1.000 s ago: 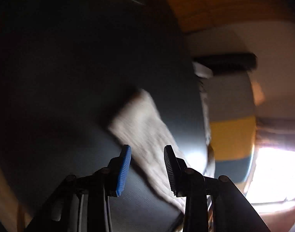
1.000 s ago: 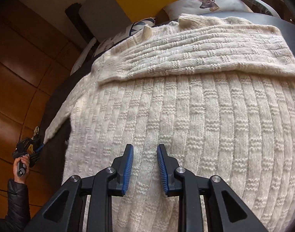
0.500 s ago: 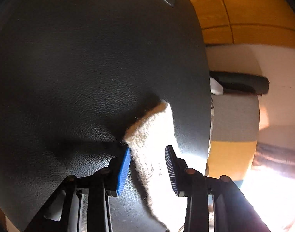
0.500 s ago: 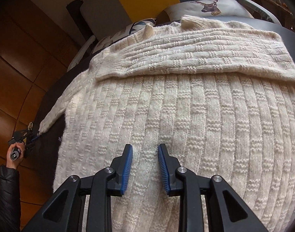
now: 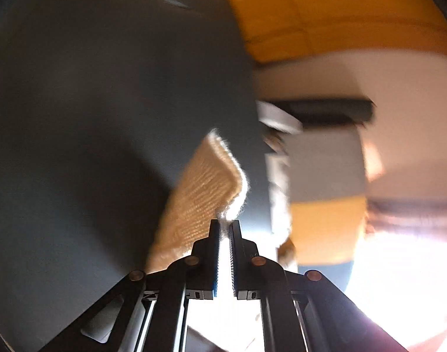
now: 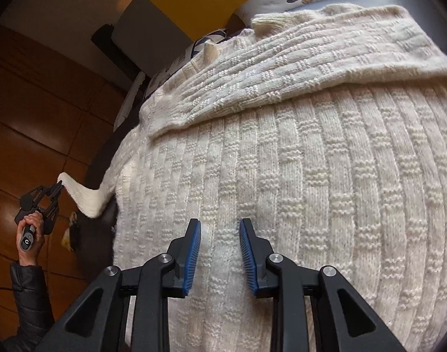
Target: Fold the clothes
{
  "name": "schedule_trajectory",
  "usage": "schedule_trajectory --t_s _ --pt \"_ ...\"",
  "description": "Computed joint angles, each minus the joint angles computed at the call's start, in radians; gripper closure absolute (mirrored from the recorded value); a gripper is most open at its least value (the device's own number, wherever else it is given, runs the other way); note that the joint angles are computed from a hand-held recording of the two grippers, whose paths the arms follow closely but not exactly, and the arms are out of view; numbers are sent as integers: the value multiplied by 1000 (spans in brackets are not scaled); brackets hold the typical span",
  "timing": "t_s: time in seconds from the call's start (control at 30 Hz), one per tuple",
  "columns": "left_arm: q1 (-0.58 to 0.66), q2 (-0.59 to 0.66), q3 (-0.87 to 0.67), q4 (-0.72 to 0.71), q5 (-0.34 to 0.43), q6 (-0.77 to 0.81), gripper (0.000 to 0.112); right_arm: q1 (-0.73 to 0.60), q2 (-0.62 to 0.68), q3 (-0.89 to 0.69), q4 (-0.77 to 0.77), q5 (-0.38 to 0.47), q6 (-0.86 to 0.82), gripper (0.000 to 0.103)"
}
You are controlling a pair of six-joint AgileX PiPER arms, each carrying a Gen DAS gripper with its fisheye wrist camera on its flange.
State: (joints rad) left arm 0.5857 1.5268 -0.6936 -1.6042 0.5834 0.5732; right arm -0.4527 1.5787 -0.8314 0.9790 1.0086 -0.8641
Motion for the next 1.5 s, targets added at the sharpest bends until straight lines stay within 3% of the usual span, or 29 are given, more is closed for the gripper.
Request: schedule_trajectory --t_s 0.1,0.2,0.37,0.43,0.53,0.67,0.73,1.0,1.1,1.2,1.23,1.4,1.5 --pt "-170 7 -113 6 -37 -54 107 -31 3 -3 10 24 -9 76" --pt "-398 61 -257 42 -122 -121 107 -54 -1 -6 6 34 -19 76" --pt "-682 267 -595 279 -189 -375 107 -117 15 -13 11 58 -42 76" --pt "-769 396 -795 473 -188 -575 107 -151 21 -19 7 69 -53 76" --pt "-906 437 -905 714 -166 -823 107 -199 32 -29 2 86 -71 76" --pt "-1026 549 -1048 872 -116 -978 107 -253 48 -40 -4 106 -93 76" --pt "-1125 559 -1058 995 -127 -1120 107 -274 57 -45 -5 115 -106 76" --pt "-1289 697 -1242 1216 -22 -1325 107 -264 62 -81 -16 102 -98 76" --pt "-1285 808 -1392 1217 72 -1295 107 -255 80 -124 20 122 -75 76" --pt "-1263 843 -1410 1058 108 -1140 86 -237 137 -188 104 172 -39 76" --pt "-1254 816 -1358 1016 82 -1099 76 -224 159 -210 138 181 -21 76" --pt "-1188 562 -936 557 -94 -651 68 -141 292 -290 319 180 88 76" --pt "-1124 382 -655 257 -136 -403 64 -87 347 -307 350 106 184 74"
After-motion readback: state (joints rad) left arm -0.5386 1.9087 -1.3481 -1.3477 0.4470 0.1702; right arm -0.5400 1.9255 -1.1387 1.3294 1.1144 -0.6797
